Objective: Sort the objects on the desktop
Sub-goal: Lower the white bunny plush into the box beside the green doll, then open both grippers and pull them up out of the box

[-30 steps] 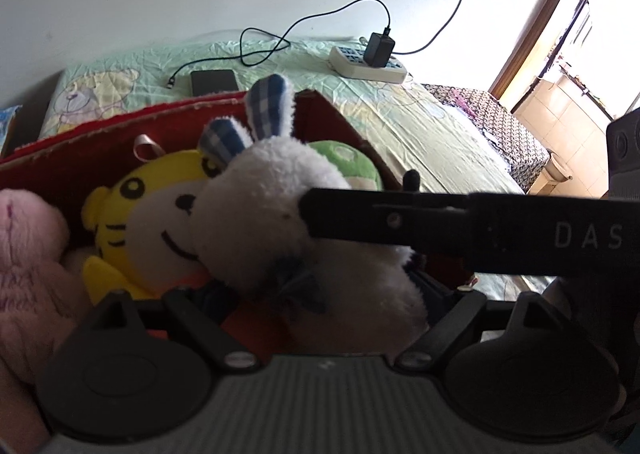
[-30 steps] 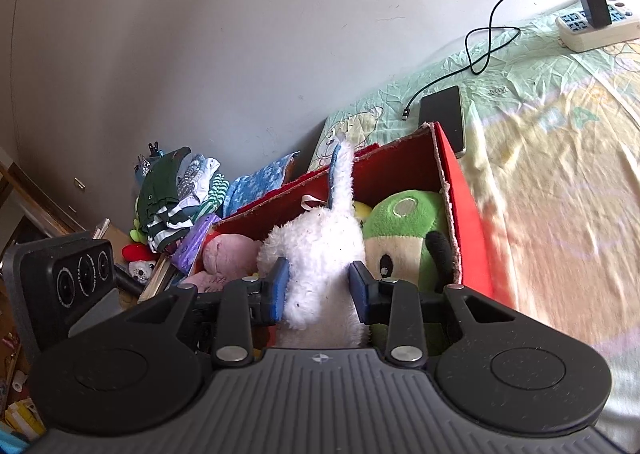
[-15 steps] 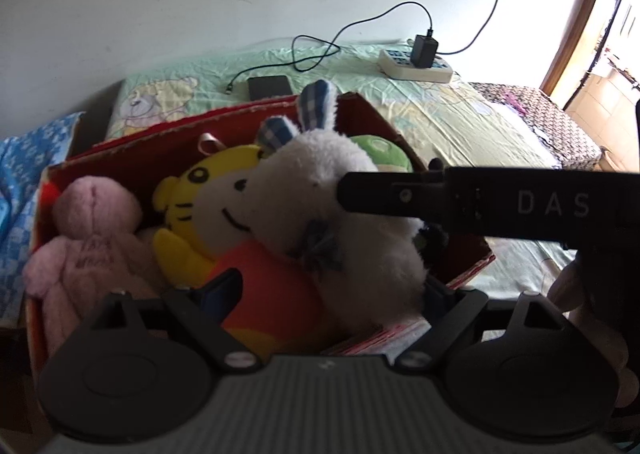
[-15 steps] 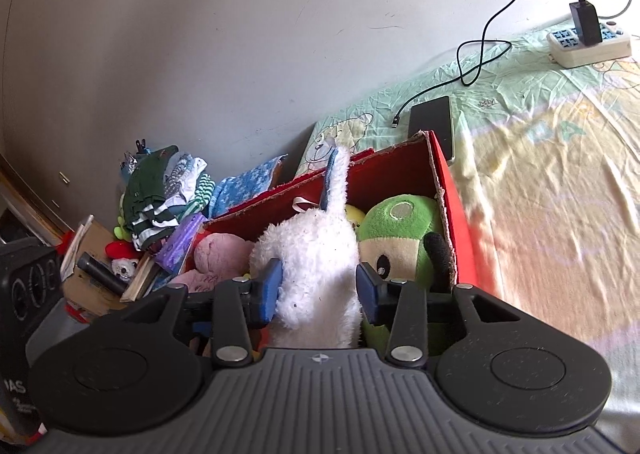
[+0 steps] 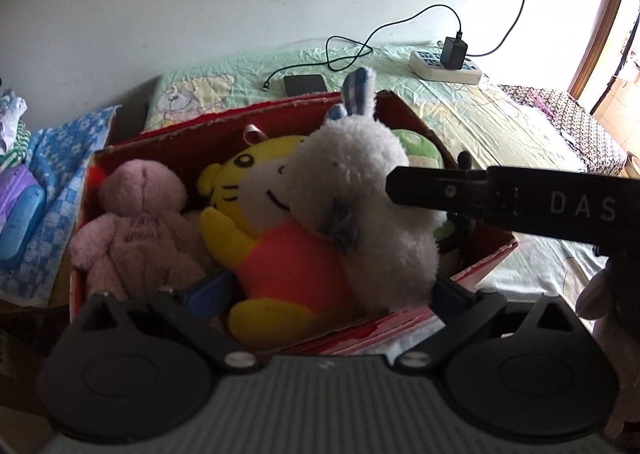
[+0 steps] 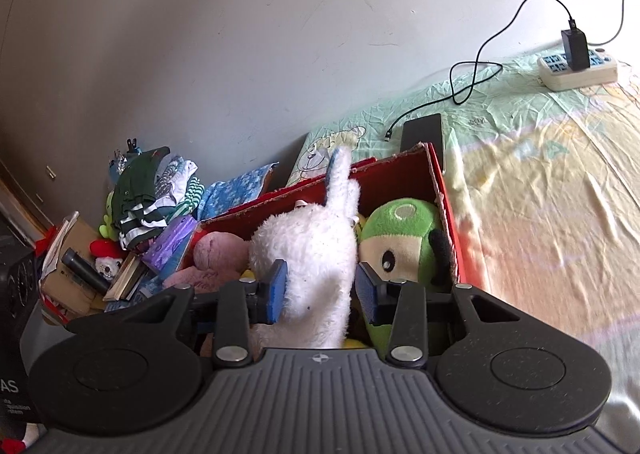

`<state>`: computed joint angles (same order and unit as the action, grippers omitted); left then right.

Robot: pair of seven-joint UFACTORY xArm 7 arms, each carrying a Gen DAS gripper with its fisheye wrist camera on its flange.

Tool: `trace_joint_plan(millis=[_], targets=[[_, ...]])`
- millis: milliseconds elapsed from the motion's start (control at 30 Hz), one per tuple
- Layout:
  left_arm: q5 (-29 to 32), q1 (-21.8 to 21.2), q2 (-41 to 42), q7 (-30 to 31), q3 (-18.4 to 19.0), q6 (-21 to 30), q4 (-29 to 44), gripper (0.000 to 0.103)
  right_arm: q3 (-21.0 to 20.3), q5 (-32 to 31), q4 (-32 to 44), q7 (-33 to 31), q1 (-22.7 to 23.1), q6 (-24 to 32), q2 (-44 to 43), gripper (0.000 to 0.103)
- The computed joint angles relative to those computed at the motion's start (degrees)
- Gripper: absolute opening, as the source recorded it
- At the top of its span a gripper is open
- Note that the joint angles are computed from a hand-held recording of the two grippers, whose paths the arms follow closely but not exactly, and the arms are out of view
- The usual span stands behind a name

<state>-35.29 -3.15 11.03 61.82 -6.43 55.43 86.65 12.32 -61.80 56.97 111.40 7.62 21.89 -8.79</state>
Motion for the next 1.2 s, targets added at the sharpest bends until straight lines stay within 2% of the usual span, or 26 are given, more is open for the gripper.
trace_joint_plan(millis=[267,533,833,1033,1100,1133,1200], targets=[[0.81,0.59,1.6,-2.98,0.25,3.52,2.43,0.102,0.65,-1.89,1.15,2.97,1.54,3.67,1.02,0.042],[0.8,1.05,2.59,-5.27,0.06,5.09,3.69,0.102,-0.31,-3.52,0.41,6.66,2.25,3.45,1.37,0.042],[-0.92,1.22,1.6,-5.95,-0.06,3.74,1.6,0.103,-0.26,-6.54,0.85,8.54,3.37,5.7,2.17,0.042],[-3.23,0.78,-1.05,-2.39,-0.31,-0.14,-2.72,0.103,-0.5,-8.25,1.16,7.67,4.64,7.97,2.63,0.042],[-2.15,0.2,-1.49,-1.92,-0.14,0.19,-3.36,0.102,-0.54,-9.33,1.04,8.31,4.87,8.36,2.63,0.042],[-0.53,-0.5,-2.09,-1.82,-0.12,-1.14,-4.49,0.102,-0.53,-9.67,1.02,8.54,5.02,8.67,2.62,0.042],[2.96,-2.46,-4.66,-0.71,-0.3,-8.62,-9.6,0.102,-0.44,-10.32,1.06,8.95,5.35,9.41,2.71,0.042]])
